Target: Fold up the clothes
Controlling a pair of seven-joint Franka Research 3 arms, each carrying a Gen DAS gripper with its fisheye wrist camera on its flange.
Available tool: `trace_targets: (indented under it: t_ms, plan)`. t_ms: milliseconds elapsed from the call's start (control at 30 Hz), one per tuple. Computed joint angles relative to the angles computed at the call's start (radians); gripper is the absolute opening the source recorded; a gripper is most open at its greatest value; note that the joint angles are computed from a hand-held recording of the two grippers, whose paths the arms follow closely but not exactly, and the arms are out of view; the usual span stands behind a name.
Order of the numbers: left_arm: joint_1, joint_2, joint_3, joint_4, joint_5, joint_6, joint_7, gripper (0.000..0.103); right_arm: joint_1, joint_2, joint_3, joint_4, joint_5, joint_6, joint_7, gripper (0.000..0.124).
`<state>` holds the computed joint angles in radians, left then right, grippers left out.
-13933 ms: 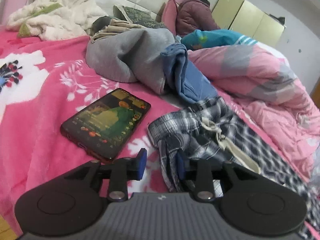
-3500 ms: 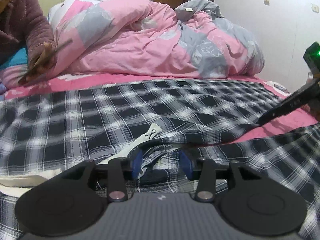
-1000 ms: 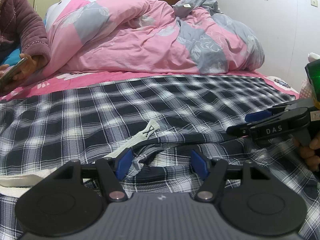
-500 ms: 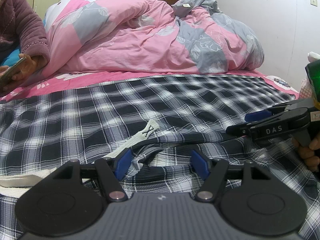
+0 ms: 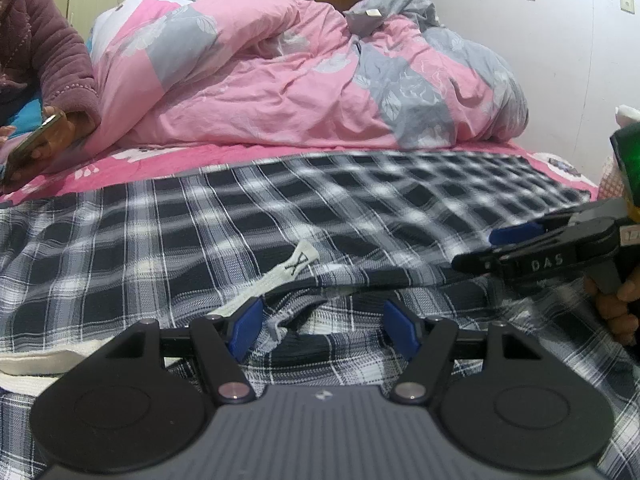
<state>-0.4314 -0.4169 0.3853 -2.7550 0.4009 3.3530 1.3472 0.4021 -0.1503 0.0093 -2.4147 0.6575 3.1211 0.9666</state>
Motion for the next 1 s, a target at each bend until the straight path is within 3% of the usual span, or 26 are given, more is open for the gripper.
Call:
trace_targets:
  t_ms: [133,233,433,633,767,833,1000]
  plan:
    - [0.045,0.006,-0.035,-0.02,0.023,0.095,-0.021,0.073,0.01,0.001,-0.008,0.001,0.014,0.001,-0.013,0.076]
    - [0.088,0.017,-0.085,-0.005,0.048,0.061,-0.044,0.073,0.015,0.002,-0.012,0.004,0.03,0.001,-0.028,0.076]
    - [-0.019,0.014,0.027,0.02,0.06,-0.007,-0.071,0.073,0.004,0.003,-0.003,0.005,0.023,-0.003,-0.022,0.076]
    - [-0.005,0.024,0.001,0.023,0.025,-0.01,-0.042,0.073,-0.053,-0.047,0.029,-0.028,-0.089,-0.056,0.056,0.081]
    - [-0.014,0.025,0.006,0.024,0.009,-0.014,-0.028,0.073,-0.082,-0.115,0.018,-0.037,-0.155,-0.155,0.085,0.082]
    - [-0.013,0.024,0.003,0.023,0.001,-0.016,-0.022,0.073,-0.061,-0.122,-0.018,-0.02,-0.115,-0.136,0.056,0.082]
    - [-0.031,0.023,0.018,0.023,-0.014,-0.018,-0.007,0.074,-0.17,-0.019,0.007,0.096,-0.202,-0.09,0.196,0.083]
